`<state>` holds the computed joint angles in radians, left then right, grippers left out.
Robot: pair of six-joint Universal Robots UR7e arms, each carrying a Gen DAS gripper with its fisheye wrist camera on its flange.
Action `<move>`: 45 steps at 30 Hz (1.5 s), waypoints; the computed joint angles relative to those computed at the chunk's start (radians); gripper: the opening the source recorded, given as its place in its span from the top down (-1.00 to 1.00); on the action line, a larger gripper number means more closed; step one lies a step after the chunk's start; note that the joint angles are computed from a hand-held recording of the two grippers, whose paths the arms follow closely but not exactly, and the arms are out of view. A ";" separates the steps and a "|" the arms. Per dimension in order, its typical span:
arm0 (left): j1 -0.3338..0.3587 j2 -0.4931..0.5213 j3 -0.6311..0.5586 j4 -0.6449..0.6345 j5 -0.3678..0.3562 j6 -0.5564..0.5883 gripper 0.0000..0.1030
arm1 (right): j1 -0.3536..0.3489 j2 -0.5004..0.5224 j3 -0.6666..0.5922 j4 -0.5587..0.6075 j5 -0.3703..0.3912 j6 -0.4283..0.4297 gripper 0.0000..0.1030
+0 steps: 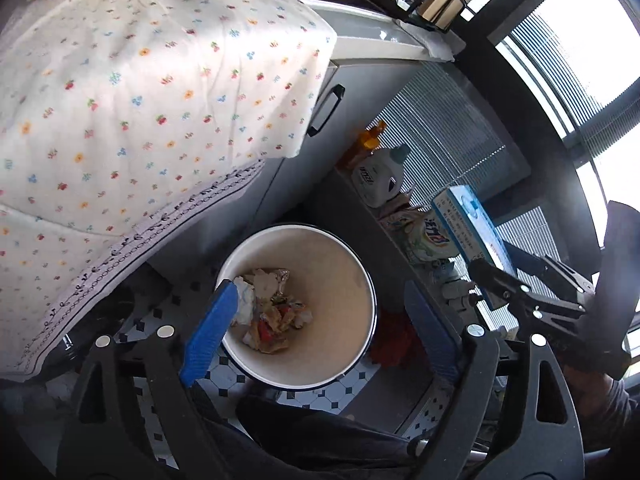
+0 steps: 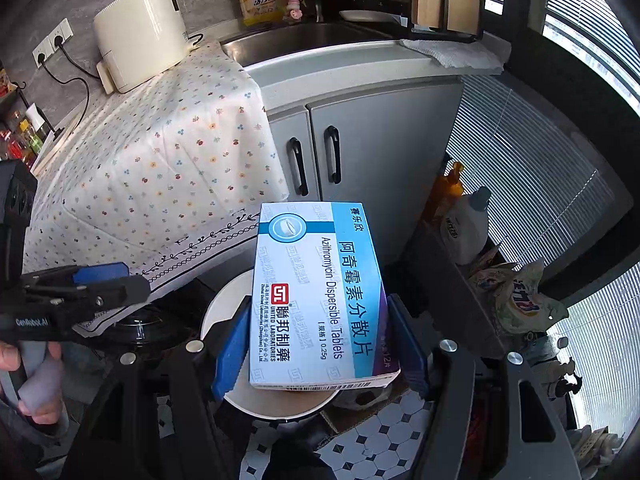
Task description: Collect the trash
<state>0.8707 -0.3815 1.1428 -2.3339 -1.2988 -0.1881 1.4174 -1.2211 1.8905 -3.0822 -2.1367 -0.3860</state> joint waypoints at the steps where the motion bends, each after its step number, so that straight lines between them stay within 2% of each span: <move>1: 0.000 -0.008 0.003 -0.004 0.013 -0.002 -0.64 | -0.001 0.003 -0.002 0.010 0.006 0.002 -0.25; 6: 0.006 -0.057 0.029 -0.029 0.079 -0.019 -0.65 | 0.003 0.032 -0.018 0.052 0.029 -0.006 -0.28; 7: 0.007 -0.067 0.032 -0.030 0.091 -0.023 -0.65 | 0.002 0.038 -0.024 0.064 0.033 -0.004 -0.34; 8: 0.009 -0.078 0.038 -0.030 0.106 -0.024 -0.65 | 0.001 0.045 -0.032 0.078 0.034 0.004 -0.56; 9: 0.009 -0.089 0.042 -0.029 0.123 -0.023 -0.65 | 0.000 0.053 -0.038 0.082 0.033 0.015 -0.69; 14: 0.011 -0.144 0.073 -0.069 0.197 -0.020 -0.65 | 0.008 0.095 -0.101 0.127 0.019 0.049 -0.65; 17: 0.011 -0.173 0.094 -0.103 0.223 -0.033 -0.66 | 0.030 0.114 -0.137 0.130 0.029 0.031 -0.65; 21: 0.013 -0.203 0.112 -0.147 0.243 -0.011 -0.79 | 0.061 0.134 -0.184 0.147 0.036 0.040 -0.65; 26: 0.030 -0.224 0.102 -0.164 0.241 0.021 -0.87 | 0.103 0.160 -0.234 0.168 0.018 0.074 -0.66; 31: 0.051 -0.227 0.050 -0.146 0.236 0.086 -0.88 | 0.148 0.189 -0.280 0.172 -0.006 0.139 -0.78; 41: 0.099 -0.212 -0.110 -0.088 0.154 0.291 -0.88 | 0.240 0.286 -0.388 0.088 -0.116 0.251 -0.85; 45: 0.103 -0.218 -0.142 -0.086 0.145 0.341 -0.88 | 0.271 0.307 -0.421 0.049 -0.151 0.286 -0.85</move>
